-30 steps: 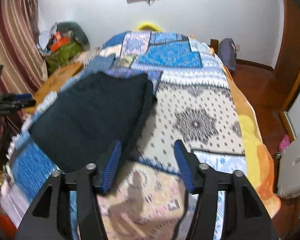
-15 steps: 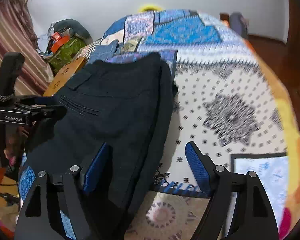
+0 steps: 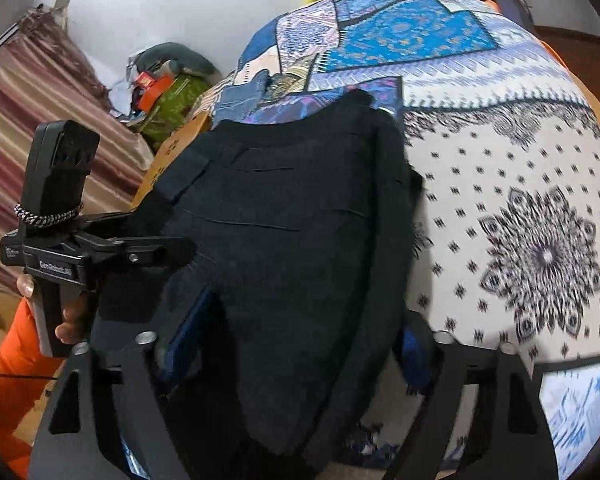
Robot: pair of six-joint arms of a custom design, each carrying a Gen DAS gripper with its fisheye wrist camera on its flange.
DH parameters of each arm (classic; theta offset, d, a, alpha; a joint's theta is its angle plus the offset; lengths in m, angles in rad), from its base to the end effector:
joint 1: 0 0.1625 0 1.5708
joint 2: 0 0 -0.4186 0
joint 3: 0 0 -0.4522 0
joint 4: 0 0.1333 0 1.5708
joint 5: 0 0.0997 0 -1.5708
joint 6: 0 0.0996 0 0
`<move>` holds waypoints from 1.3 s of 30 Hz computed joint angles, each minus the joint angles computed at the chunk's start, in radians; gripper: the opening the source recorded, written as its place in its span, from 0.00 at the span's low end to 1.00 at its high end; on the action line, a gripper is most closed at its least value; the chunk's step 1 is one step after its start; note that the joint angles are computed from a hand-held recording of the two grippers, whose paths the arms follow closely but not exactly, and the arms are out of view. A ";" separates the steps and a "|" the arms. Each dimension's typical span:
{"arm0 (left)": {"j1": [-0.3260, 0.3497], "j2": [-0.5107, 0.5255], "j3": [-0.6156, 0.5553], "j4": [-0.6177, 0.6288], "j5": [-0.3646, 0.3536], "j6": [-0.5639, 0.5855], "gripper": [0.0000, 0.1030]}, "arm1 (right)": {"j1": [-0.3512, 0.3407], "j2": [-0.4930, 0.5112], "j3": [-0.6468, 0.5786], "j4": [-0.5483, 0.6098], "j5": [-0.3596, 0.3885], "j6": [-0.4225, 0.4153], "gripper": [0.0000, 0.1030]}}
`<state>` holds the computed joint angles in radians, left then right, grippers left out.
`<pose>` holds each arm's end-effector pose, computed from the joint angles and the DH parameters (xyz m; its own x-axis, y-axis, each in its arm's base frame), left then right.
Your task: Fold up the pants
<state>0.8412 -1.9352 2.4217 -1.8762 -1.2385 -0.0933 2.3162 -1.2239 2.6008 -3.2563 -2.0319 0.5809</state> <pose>-0.0975 -0.3577 0.2316 -0.7237 0.6027 -0.3363 0.5908 0.7928 0.1494 0.3038 -0.1980 0.0577 -0.9814 -0.0406 0.1877 -0.1288 0.8641 -0.4865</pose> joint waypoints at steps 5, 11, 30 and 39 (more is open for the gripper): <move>-0.049 -0.025 0.004 0.006 0.035 0.004 0.54 | 0.003 -0.021 -0.016 0.032 0.004 -0.029 0.39; -0.112 -0.096 0.008 0.042 0.062 0.014 0.24 | 0.051 -0.035 -0.052 0.076 -0.054 -0.051 0.28; -0.201 -0.256 -0.144 -0.013 0.217 0.002 0.23 | 0.183 0.108 -0.372 0.065 -0.166 -0.331 0.26; -0.055 -0.142 -0.255 -0.215 0.267 0.180 0.23 | 0.117 0.263 -0.549 -0.022 -0.069 -0.501 0.26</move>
<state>0.7858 -2.0772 2.1666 -2.0909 -0.9714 0.0867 2.4335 -0.9609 2.0514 -3.2785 -2.1005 0.0795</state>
